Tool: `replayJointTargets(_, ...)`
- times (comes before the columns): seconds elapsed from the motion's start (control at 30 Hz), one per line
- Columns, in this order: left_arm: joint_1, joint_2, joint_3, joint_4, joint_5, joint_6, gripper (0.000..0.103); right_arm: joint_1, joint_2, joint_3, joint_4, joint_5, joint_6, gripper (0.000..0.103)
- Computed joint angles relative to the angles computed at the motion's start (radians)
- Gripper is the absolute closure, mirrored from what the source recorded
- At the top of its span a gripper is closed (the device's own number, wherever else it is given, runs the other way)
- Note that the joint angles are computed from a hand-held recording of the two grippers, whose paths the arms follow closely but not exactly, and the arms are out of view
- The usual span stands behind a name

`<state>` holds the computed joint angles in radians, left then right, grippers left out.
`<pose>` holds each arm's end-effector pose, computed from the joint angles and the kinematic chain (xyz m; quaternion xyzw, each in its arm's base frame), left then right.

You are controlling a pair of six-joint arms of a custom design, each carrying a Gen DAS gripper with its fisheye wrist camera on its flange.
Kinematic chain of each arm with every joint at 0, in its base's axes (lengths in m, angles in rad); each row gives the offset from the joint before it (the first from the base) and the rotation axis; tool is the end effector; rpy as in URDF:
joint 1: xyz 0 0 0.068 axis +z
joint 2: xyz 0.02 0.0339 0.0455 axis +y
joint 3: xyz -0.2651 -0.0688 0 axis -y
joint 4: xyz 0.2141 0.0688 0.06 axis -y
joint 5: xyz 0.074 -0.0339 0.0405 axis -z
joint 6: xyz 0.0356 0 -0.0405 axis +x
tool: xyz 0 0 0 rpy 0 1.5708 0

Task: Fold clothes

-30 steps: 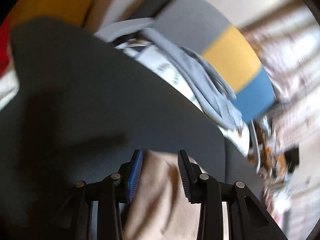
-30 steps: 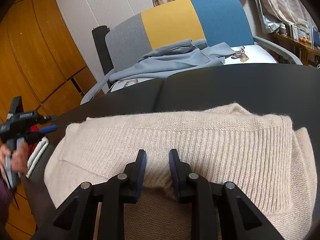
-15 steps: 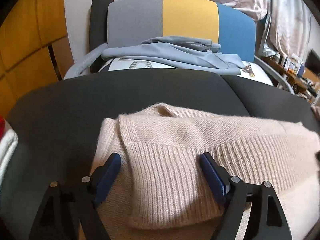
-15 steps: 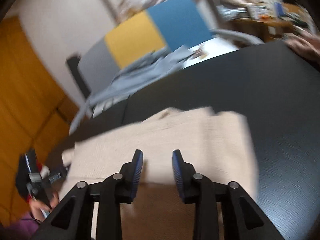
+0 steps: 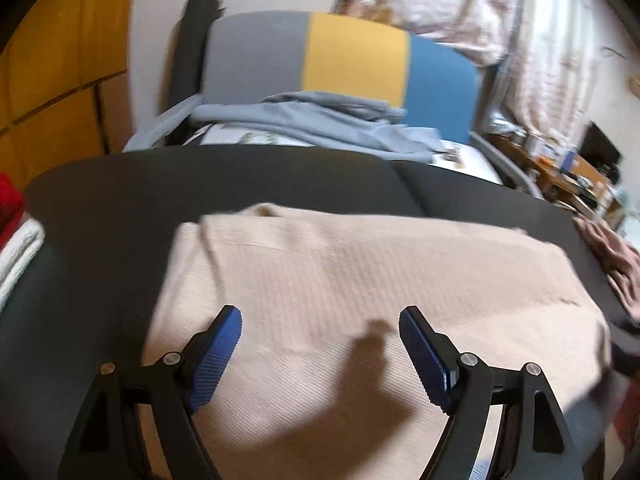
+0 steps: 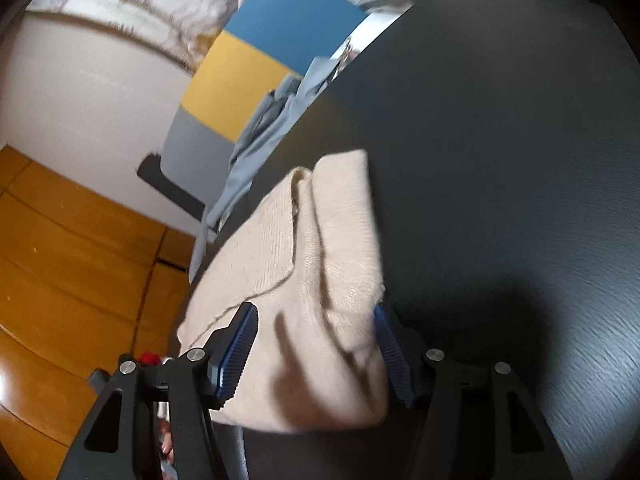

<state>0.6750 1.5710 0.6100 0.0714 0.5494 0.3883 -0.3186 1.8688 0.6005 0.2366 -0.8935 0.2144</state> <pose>0.2127 0.1464 0.1564 -0.0399 0.9109 -0.0574 0.4068 0.2635 -0.0577 0.0978 0.1179 0.8689 0.4034 0.2615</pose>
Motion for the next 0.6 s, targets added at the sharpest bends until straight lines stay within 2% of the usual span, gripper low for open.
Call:
replayJointTargets(0.13,-0.005,-0.11,-0.082,-0.032,0.077,0.081,0.021,0.103,0.062,0.101,-0.034,0.027,0.023,0.043)
replayJointTargets(0.2,-0.007,-0.152,-0.105,-0.06,0.124,0.104,0.024,0.145,0.081,0.13,-0.044,0.037,0.014,0.049)
replayJointTargets(0.23,-0.014,-0.171,-0.119,-0.07,0.141,0.106,0.034,0.159,0.098,0.148,-0.066,0.027,-0.001,0.063)
replayJointTargets(0.27,-0.022,-0.182,-0.127,-0.078,0.149,0.106,0.045,0.17,0.122,0.166,-0.082,0.007,-0.002,0.07)
replayJointTargets(0.3,-0.032,-0.191,-0.135,-0.086,0.155,0.105,0.05,0.175,0.153,0.176,-0.078,-0.022,0.015,0.077)
replayJointTargets(0.37,-0.075,-0.179,-0.151,-0.062,0.125,0.086,0.07,0.173,0.171,0.15,-0.003,-0.034,0.062,0.08)
replayJointTargets(0.43,-0.128,-0.146,-0.164,-0.03,0.077,0.064,0.079,0.173,0.176,0.145,0.015,-0.037,0.072,0.082)
replayJointTargets(0.5,-0.159,-0.176,-0.213,0.023,0.041,0.041,0.087,0.174,0.177,0.134,0.043,-0.033,0.089,0.082)
replayJointTargets(0.53,-0.155,-0.209,-0.232,0.031,0.051,0.033,0.092,0.175,0.179,0.128,0.059,-0.031,0.097,0.083)
replayJointTargets(0.6,-0.127,-0.293,-0.255,0.012,0.112,0.027,0.092,0.176,0.181,0.115,0.089,-0.029,0.112,0.084)
